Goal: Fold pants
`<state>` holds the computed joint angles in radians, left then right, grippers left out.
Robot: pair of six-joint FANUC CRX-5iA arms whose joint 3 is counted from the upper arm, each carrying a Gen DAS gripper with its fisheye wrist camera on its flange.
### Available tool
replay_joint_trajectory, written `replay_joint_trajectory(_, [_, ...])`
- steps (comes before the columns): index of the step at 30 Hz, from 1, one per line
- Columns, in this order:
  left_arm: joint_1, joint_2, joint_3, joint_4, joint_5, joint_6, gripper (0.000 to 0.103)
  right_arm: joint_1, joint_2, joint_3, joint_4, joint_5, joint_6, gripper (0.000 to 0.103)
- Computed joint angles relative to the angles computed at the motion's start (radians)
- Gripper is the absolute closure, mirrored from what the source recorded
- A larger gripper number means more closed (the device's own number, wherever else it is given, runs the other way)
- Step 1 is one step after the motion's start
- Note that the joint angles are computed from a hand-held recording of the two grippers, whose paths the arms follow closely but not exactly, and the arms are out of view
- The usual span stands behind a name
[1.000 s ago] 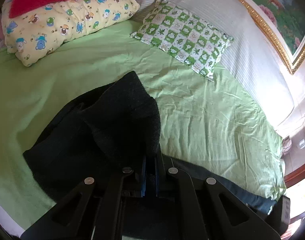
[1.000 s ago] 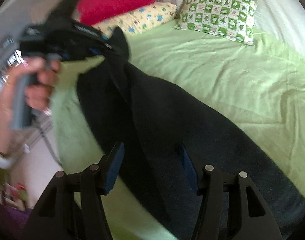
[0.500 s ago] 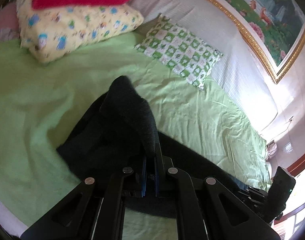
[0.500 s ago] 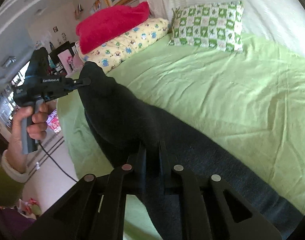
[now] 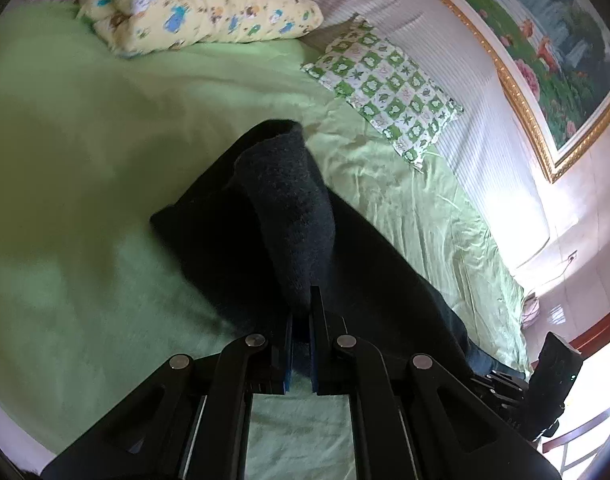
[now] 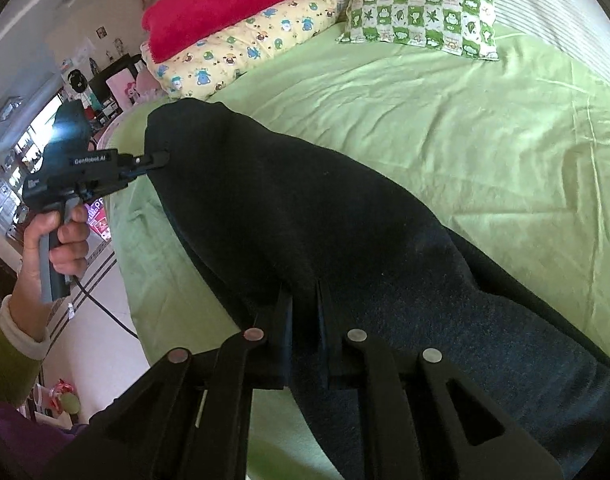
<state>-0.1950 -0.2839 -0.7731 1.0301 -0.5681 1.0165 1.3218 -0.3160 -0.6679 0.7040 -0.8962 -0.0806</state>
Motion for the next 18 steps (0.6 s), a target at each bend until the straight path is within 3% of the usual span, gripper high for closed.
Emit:
replay_joint_trajectory(3, [0.013,-0.013,-0.025,0.007,-0.001,0.007,0.096,-0.006,0.008,0.013,-0.023,-0.006,0.021,0.083])
replay_joint_trajectory(7, [0.044,-0.059,-0.054,-0.015,-0.005,0.030,0.090,0.008,0.009,0.019,-0.032,-0.026,0.008,0.053])
replay_joint_trajectory(12, [0.096,-0.092,-0.061,-0.043,-0.031,0.080,0.068,0.033,-0.026,-0.018,0.019,-0.015,-0.085,0.052])
replay_joint_trajectory(15, [0.110,-0.114,-0.081,-0.006,-0.032,0.073,0.067,0.044,-0.053,-0.047,0.063,-0.008,-0.162,0.052])
replay_joint_trajectory(18, [0.119,-0.120,-0.082,-0.001,-0.041,0.078,0.056,0.051,-0.070,-0.062,0.085,-0.013,-0.203,0.052])
